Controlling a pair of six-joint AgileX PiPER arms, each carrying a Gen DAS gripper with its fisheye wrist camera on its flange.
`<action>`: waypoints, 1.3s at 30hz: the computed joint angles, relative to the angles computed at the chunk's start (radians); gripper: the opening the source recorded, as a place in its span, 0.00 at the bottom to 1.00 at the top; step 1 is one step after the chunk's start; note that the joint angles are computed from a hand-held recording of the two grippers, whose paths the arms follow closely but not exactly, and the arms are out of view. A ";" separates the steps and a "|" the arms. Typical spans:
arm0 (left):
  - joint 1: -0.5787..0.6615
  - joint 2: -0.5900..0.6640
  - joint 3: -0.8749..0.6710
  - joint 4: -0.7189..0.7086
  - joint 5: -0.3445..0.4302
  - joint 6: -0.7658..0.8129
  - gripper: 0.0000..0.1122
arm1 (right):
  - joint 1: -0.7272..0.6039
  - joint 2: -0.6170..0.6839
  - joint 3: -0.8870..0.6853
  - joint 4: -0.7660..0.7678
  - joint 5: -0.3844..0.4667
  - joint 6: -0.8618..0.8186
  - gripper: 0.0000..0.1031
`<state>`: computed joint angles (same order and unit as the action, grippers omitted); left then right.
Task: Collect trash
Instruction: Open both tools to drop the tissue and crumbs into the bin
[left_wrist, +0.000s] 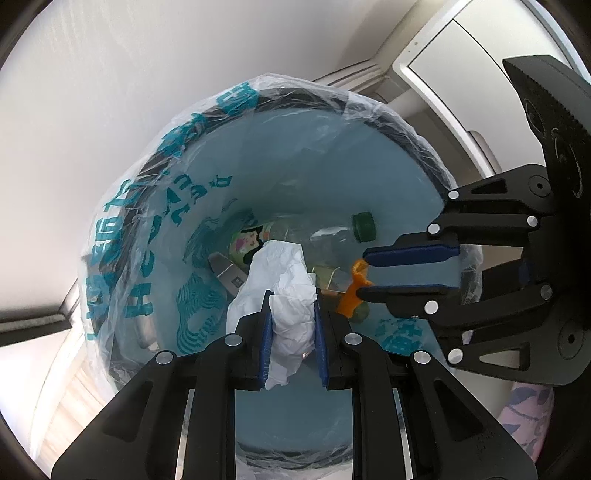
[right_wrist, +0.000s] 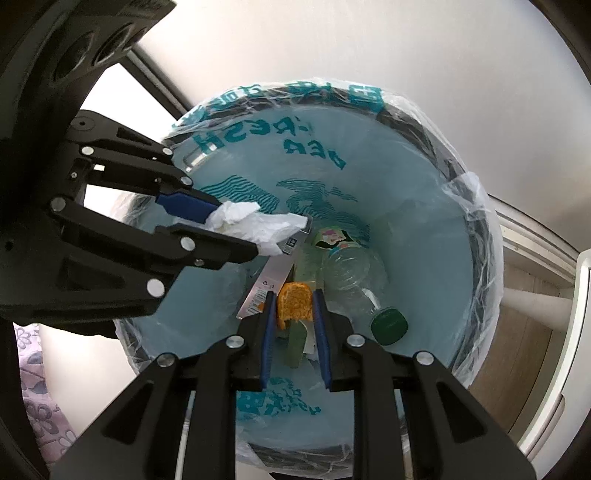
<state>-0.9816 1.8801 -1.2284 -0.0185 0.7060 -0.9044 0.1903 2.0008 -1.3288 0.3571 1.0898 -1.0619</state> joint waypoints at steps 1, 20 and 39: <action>-0.002 -0.001 -0.002 0.006 0.005 -0.005 0.15 | 0.001 -0.001 0.005 -0.001 -0.005 -0.004 0.20; -0.027 -0.011 -0.024 0.115 0.068 -0.136 0.59 | 0.001 -0.032 0.062 0.004 -0.031 -0.042 0.20; -0.047 -0.026 -0.024 0.252 0.113 -0.261 0.82 | 0.015 -0.045 0.080 0.004 -0.073 -0.047 0.41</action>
<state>-1.0284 1.8544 -1.2525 0.2332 0.8190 -1.1657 0.2054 1.9553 -1.2484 0.3611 1.0170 -1.1091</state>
